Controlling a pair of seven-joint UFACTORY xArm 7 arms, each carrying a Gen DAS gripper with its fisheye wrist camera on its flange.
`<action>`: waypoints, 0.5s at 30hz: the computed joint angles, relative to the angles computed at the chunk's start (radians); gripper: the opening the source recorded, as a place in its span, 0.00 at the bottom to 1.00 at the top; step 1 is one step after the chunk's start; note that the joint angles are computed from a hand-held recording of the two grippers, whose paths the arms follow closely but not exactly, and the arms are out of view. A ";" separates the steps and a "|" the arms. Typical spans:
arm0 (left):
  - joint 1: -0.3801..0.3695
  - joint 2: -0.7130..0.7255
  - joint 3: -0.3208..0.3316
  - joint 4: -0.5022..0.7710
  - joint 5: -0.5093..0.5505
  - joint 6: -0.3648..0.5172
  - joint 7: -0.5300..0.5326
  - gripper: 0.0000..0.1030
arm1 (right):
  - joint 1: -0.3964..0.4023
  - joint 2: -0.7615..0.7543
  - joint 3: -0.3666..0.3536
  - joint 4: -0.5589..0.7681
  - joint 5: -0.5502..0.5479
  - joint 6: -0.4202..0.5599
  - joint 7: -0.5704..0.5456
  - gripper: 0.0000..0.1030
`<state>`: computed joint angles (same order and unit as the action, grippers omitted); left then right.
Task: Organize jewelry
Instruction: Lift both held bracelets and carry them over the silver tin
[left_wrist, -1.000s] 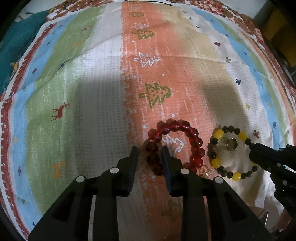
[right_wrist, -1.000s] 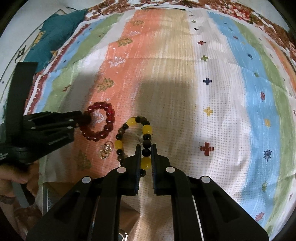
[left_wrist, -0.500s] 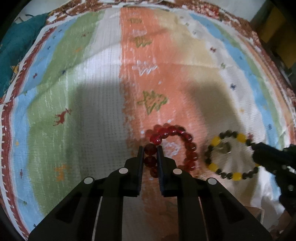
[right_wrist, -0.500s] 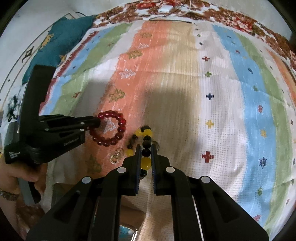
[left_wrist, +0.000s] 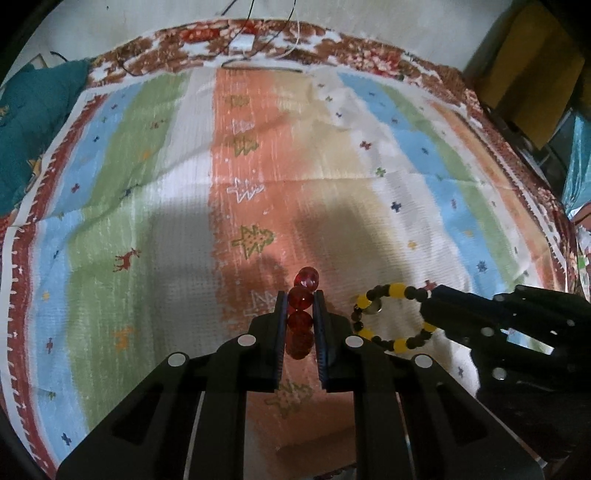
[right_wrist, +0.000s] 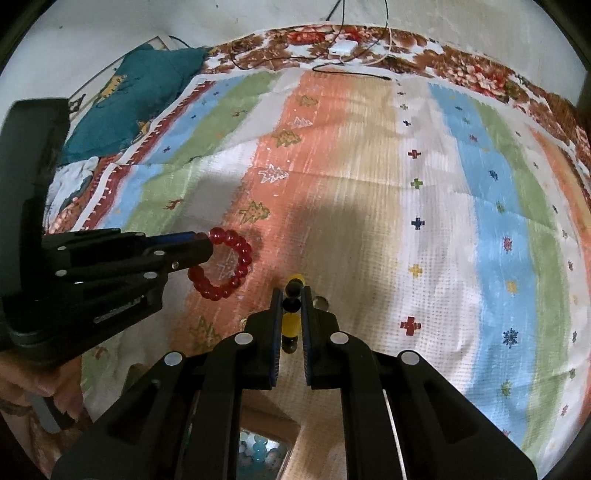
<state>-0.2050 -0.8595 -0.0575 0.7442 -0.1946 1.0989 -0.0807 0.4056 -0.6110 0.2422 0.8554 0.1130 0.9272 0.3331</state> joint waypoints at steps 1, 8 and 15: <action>-0.001 -0.010 0.001 0.001 -0.001 0.002 -0.002 0.12 | 0.000 -0.005 0.001 -0.001 -0.002 -0.001 0.001 0.10; -0.001 -0.060 0.008 -0.001 -0.008 0.021 -0.009 0.12 | 0.010 -0.046 -0.007 -0.012 0.013 -0.010 -0.004 0.10; 0.007 -0.107 0.002 -0.002 0.004 0.030 -0.019 0.12 | 0.011 -0.102 -0.003 -0.026 0.016 -0.005 -0.006 0.10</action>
